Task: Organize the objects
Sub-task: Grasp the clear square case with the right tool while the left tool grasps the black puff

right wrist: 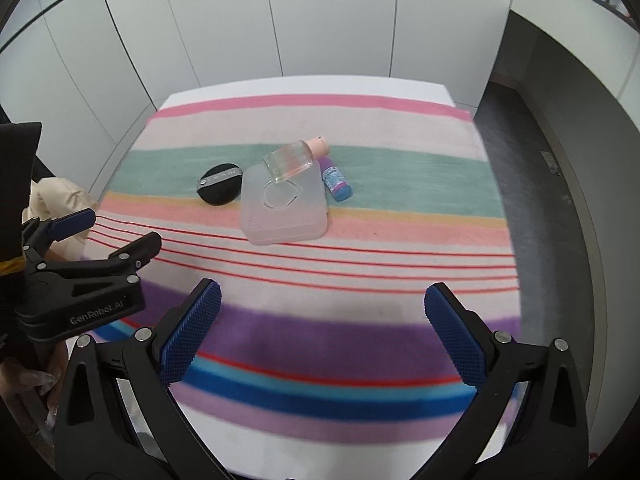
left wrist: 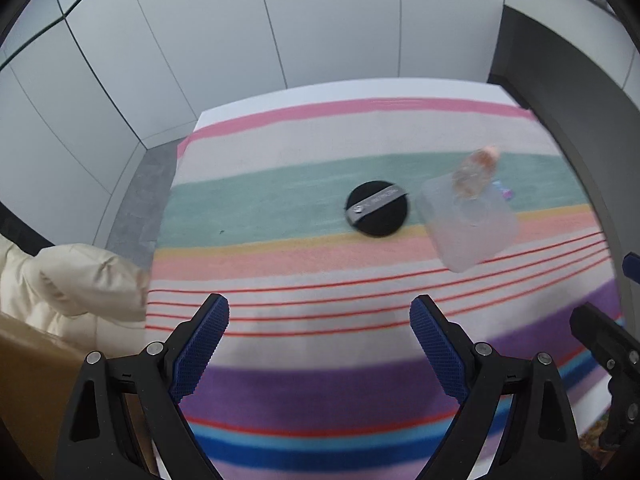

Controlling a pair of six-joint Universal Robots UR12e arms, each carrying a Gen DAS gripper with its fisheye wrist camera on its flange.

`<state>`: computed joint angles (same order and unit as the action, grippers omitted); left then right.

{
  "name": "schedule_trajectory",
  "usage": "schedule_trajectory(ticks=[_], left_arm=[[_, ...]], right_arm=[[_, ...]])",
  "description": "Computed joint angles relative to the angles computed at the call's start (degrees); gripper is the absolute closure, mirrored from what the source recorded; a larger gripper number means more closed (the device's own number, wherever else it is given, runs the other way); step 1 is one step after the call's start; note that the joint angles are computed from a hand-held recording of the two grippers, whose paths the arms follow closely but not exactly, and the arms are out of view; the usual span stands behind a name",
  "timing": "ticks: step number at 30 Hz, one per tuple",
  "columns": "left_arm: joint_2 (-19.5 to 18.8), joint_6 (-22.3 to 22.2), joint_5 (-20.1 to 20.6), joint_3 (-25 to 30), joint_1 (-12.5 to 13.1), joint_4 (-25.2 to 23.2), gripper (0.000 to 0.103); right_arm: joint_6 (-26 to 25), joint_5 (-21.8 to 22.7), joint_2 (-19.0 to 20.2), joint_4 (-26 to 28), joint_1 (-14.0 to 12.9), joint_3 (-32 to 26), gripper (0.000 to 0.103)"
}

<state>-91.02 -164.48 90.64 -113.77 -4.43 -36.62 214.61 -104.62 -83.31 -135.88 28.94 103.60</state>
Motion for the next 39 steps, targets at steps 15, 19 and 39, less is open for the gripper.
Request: schedule_trajectory(ticks=[15,19,39], left_arm=[[-5.9,-6.2,-4.9,1.3,2.6,0.6,0.008],[-6.7,-6.0,-5.1,1.9,2.4,1.3,0.008],[-11.4,-10.1,-3.3,6.5,-3.2,4.2,0.008]], right_arm=[[-4.5,5.4,9.1,-6.0,-2.1,-3.6,0.015],[-5.2,3.8,10.1,-6.2,-2.2,-4.1,0.020],[-3.1,2.4,5.5,-7.3,-3.5,0.4,0.020]])
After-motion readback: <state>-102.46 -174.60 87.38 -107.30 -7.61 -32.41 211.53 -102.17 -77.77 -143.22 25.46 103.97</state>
